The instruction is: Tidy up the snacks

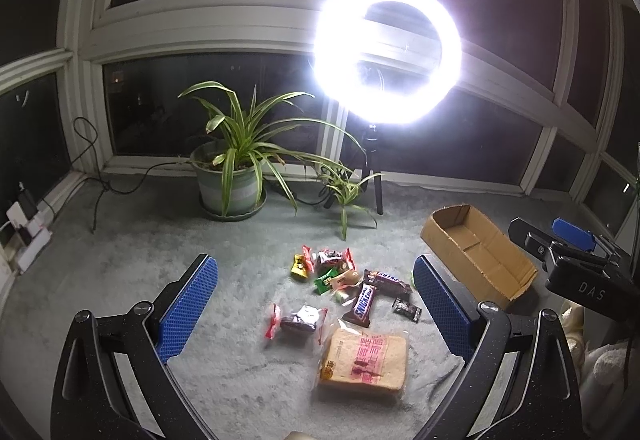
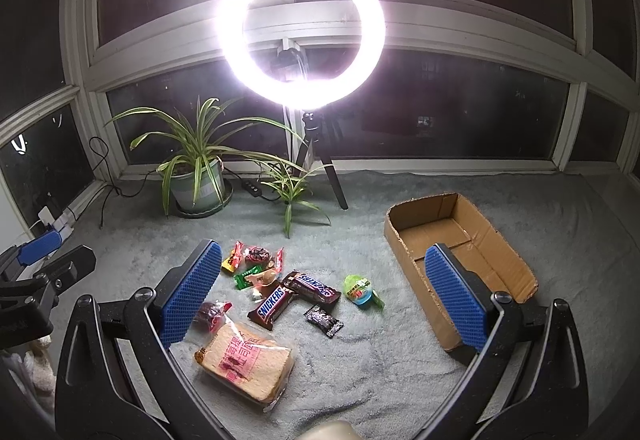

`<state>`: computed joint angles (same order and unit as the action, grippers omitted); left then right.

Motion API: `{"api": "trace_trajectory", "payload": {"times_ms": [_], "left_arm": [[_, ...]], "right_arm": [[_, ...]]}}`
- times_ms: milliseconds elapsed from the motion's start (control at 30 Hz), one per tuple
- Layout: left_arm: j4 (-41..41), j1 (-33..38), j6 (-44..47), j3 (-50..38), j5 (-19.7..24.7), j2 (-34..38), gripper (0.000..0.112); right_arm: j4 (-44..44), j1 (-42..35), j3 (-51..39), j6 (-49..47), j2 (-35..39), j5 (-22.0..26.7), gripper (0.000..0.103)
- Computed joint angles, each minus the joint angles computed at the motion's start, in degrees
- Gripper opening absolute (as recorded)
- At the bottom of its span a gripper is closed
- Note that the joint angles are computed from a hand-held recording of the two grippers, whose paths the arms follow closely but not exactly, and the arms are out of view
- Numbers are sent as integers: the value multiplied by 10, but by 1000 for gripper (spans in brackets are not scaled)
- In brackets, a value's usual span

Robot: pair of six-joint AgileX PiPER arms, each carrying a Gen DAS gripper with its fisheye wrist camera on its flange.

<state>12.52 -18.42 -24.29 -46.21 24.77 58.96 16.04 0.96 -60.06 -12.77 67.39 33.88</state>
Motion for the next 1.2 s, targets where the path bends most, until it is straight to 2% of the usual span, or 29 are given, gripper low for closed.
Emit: {"api": "trace_trajectory", "payload": {"times_ms": [200,333,467,533,600,633,733,800,933,1000,1200], "left_arm": [[-139,45,141,5,-7,22,99],[-290,95,284,25,-12,50,99],[-407,123,409,38,-2,82,98],[-481,138,485,47,11,108,97],[-515,144,518,50,22,130,91],[-535,148,540,52,28,140,89],[-595,162,602,54,55,167,81],[-634,171,644,51,81,194,74],[-672,179,678,48,106,234,62],[-690,182,698,49,116,249,59],[-713,188,726,46,126,280,52]], "right_arm": [[105,-40,13,-104,24,18,103],[157,-48,22,-167,55,33,103],[211,-59,29,-227,94,72,103],[238,-71,30,-247,121,101,99],[262,-83,29,-259,153,134,90],[273,-87,31,-263,169,149,89],[299,-91,45,-279,202,166,88],[306,-84,53,-287,218,172,79],[328,-82,64,-295,248,190,74],[337,-83,68,-300,258,198,65],[348,-85,64,-300,292,211,63]]}}
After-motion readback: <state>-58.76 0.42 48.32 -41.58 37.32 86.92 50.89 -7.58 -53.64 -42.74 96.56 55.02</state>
